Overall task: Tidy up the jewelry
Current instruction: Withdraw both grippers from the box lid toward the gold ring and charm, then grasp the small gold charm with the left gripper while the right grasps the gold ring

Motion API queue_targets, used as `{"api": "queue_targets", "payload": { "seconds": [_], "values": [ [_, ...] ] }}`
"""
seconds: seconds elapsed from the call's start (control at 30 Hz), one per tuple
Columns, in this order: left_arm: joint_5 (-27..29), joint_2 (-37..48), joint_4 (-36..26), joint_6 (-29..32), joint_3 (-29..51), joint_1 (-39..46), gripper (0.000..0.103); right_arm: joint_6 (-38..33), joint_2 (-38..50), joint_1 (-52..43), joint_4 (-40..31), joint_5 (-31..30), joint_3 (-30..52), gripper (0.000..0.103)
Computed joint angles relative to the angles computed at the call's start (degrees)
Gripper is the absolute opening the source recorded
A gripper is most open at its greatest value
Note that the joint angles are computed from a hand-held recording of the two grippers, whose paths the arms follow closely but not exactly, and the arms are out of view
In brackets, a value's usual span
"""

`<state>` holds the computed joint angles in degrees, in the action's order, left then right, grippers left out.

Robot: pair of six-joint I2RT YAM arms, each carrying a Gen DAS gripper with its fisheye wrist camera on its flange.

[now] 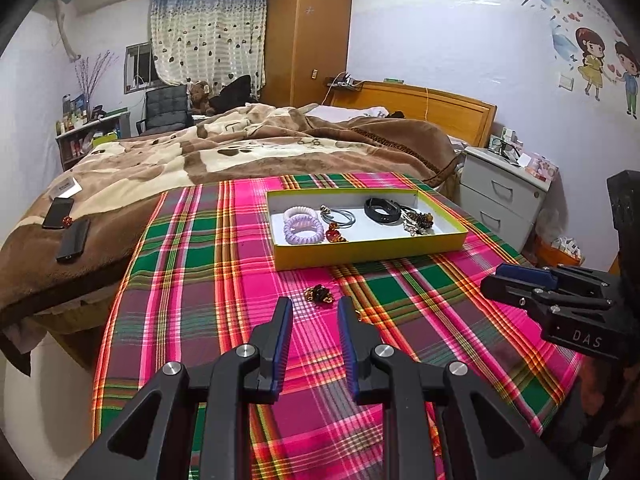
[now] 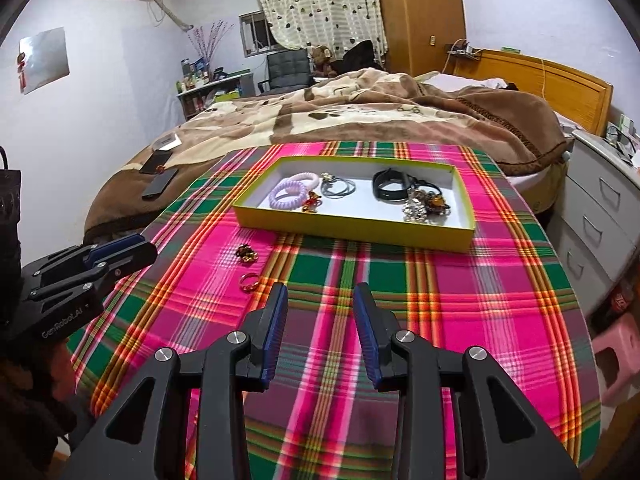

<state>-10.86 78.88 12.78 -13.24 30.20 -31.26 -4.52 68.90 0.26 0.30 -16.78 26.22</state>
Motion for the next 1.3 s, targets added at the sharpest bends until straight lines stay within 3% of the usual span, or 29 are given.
{"api": "queue_targets", "payload": {
  "seconds": [0.6,0.9,1.2,1.3],
  "values": [
    [4.2,2.0,3.7,1.37,-2.2,7.25,0.022,1.76,17.35,11.58,5.61,4.92,6.66,0.035],
    [6.88,3.52,5.45,1.69,-2.82,11.15,0.022,2.35,26.31,15.56,4.86,6.63,12.74,0.035],
    [8.76,5.68,5.85,1.31,-1.73,12.72,0.022,0.88,29.57,17.69,3.25,9.79,15.97,0.035],
    [9.21,6.61,5.77,1.22,-0.84,12.49,0.022,0.38,29.94,18.07,3.47,11.21,16.25,0.023]
  ]
}}
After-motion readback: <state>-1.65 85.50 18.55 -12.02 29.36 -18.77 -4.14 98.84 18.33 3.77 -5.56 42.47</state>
